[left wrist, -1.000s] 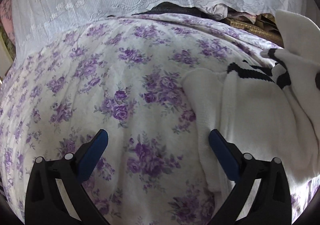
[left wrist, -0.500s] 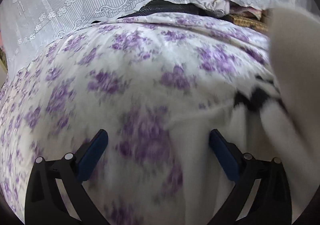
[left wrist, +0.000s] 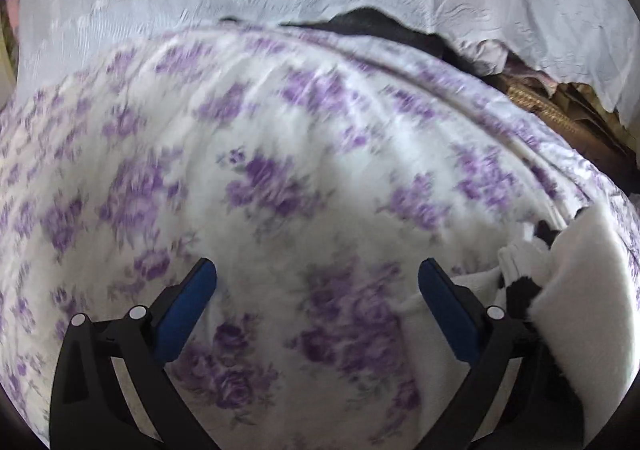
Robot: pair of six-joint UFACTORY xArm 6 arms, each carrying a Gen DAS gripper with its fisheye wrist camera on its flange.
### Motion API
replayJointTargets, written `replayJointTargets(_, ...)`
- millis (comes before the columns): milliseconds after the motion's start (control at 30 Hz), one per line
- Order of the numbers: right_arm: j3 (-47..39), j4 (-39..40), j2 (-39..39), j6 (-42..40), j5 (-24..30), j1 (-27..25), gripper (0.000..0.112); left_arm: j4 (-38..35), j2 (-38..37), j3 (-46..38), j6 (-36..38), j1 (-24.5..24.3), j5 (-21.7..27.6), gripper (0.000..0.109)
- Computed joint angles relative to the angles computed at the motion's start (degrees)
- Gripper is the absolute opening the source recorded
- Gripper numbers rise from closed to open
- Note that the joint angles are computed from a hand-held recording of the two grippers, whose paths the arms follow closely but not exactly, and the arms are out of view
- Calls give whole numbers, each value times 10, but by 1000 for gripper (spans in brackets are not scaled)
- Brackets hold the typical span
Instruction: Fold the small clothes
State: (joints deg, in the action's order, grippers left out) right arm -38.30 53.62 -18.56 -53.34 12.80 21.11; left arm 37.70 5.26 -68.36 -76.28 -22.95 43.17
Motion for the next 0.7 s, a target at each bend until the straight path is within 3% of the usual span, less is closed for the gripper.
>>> replayJointTargets(67, 14, -22, -6, 0, -7, 15, 19, 7, -13, 15, -10, -1, -6, 99)
replayJointTargets(133, 29, -101, -4, 43, -26, 27, 20, 7, -16, 19, -7, -5, 0, 99)
replayJointTargets(167, 36, -146, 2, 64, -38, 31, 25, 1, -15, 17, 2, -5, 9, 99)
replayJointTargets(233, 45, -164, 3, 63, -49, 38, 41, 4, -16, 12, -6, -10, 49, 99)
replayJointTargets(267, 46, -173, -1, 59, -37, 38, 55, 14, -27, 19, -21, -12, 62, 99)
replayJointTargets(367, 58, -164, -28, 17, -8, 39, 67, 37, -91, 65, -62, -6, 66, 99)
replayJointTargets(433, 58, -111, -59, -47, 40, 23, 66, 48, -150, 112, -80, 4, 35, 99)
replayJointTargets(533, 31, -35, -101, -125, 175, -43, 65, 56, -214, 157, -80, 4, 1, 99)
replayJointTargets(633, -12, 13, -109, -161, 282, -125, 65, 44, -225, 161, -57, -5, -46, 99)
replayJointTargets(667, -25, 23, -102, -162, 294, -144, 61, 38, -216, 151, -45, -10, -55, 99)
replayJointTargets(700, -43, 28, -86, -151, 285, -158, 49, 29, -202, 138, -23, -18, -63, 99)
